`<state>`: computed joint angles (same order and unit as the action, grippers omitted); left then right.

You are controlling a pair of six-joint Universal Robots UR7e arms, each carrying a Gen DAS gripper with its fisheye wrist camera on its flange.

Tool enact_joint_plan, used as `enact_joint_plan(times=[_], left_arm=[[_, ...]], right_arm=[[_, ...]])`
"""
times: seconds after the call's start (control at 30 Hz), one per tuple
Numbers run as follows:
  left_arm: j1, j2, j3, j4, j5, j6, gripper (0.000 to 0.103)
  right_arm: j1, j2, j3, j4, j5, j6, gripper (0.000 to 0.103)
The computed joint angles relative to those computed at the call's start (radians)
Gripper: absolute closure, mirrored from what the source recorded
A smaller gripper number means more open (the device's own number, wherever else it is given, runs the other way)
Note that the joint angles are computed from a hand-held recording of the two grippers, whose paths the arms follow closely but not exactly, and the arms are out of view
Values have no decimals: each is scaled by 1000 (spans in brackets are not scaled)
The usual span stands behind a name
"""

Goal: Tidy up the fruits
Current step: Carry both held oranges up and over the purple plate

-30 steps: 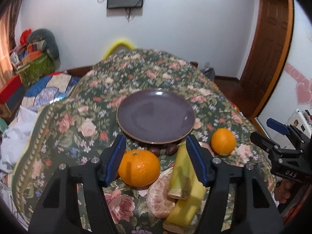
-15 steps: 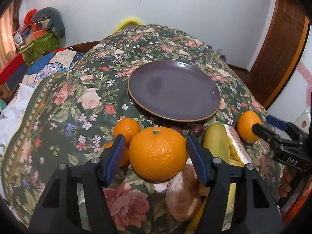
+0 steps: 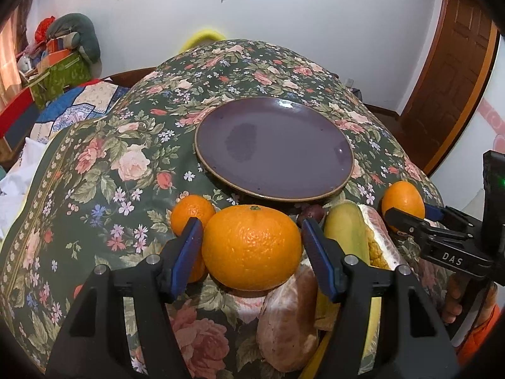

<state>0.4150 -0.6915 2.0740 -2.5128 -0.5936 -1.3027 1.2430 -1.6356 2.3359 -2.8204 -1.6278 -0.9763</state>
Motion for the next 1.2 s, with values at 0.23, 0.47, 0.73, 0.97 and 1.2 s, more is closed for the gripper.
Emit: enact_joint_plan(times=[0.23, 0.47, 0.73, 0.97, 1.2], left_arm=[[8, -13, 10, -36, -14, 36, 41], [-9, -35, 16, 3, -9, 4, 42], [-40, -70, 10, 62, 46, -11, 42], [-28, -88, 2, 4, 91, 70, 42], [24, -87, -27, -79, 122, 195, 42]], right_arm=[[12, -9, 4, -3, -17, -6, 41], [19, -29, 3, 15, -5, -1, 42], [58, -58, -3, 32, 32, 5, 42], [107, -49, -24, 27, 67, 22, 42], [164, 11, -60, -16, 81, 39, 42]])
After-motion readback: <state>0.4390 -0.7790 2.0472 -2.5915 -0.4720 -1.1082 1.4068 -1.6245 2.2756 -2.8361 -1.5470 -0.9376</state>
